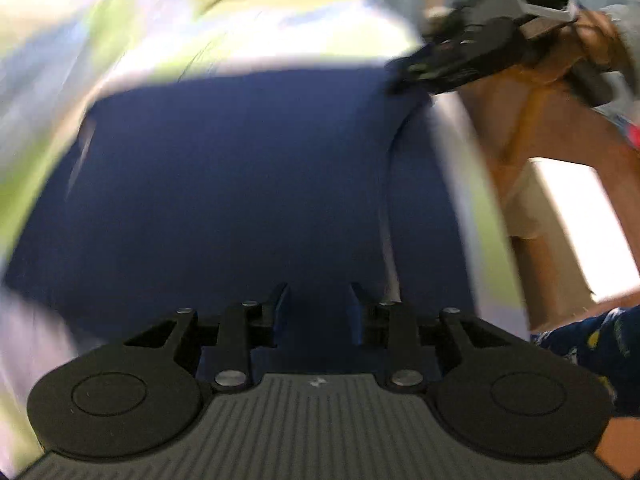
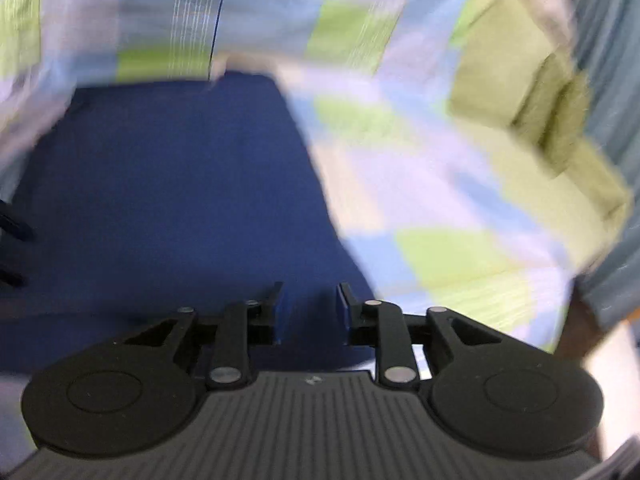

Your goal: Fold clothes

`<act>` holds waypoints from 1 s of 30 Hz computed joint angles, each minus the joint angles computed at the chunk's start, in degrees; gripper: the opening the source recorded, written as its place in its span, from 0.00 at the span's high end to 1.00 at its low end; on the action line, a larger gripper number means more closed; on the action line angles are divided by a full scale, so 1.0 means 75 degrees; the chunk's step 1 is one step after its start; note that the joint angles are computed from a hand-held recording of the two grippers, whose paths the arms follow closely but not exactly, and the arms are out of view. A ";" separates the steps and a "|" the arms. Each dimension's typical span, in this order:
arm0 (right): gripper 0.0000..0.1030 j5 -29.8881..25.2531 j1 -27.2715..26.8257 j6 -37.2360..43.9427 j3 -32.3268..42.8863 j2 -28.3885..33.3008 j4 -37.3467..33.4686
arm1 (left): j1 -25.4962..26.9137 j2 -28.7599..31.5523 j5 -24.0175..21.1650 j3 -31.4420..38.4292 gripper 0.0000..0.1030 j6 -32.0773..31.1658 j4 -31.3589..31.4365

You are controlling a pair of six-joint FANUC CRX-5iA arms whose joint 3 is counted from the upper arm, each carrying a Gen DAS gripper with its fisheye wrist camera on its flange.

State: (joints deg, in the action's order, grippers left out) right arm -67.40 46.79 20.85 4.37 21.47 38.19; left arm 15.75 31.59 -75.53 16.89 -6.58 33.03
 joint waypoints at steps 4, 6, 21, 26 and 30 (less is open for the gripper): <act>0.78 0.0829 -0.0015 0.0354 -0.0988 -0.0884 -0.0210 | 0.0056 -0.0966 0.0997 -0.0981 0.64 0.1181 -0.0044; 0.78 0.0956 -0.0025 0.0696 -0.1140 -0.1189 -0.0323 | 0.0062 -0.1587 0.1324 -0.1782 0.61 0.1544 0.0610; 0.69 0.2328 -0.1030 0.3132 -0.0480 -0.1326 -0.2041 | -0.0250 -0.1468 0.1526 -0.0725 0.41 0.4289 -0.0531; 0.68 0.2450 -0.1657 0.4647 0.1319 -0.0090 -0.2434 | -0.0535 -0.0263 0.1678 0.0789 0.41 0.5142 -0.0063; 0.88 0.2309 -0.2116 0.5541 0.2854 0.0828 -0.3152 | -0.0862 0.0788 0.1547 0.2041 0.41 0.5169 0.0233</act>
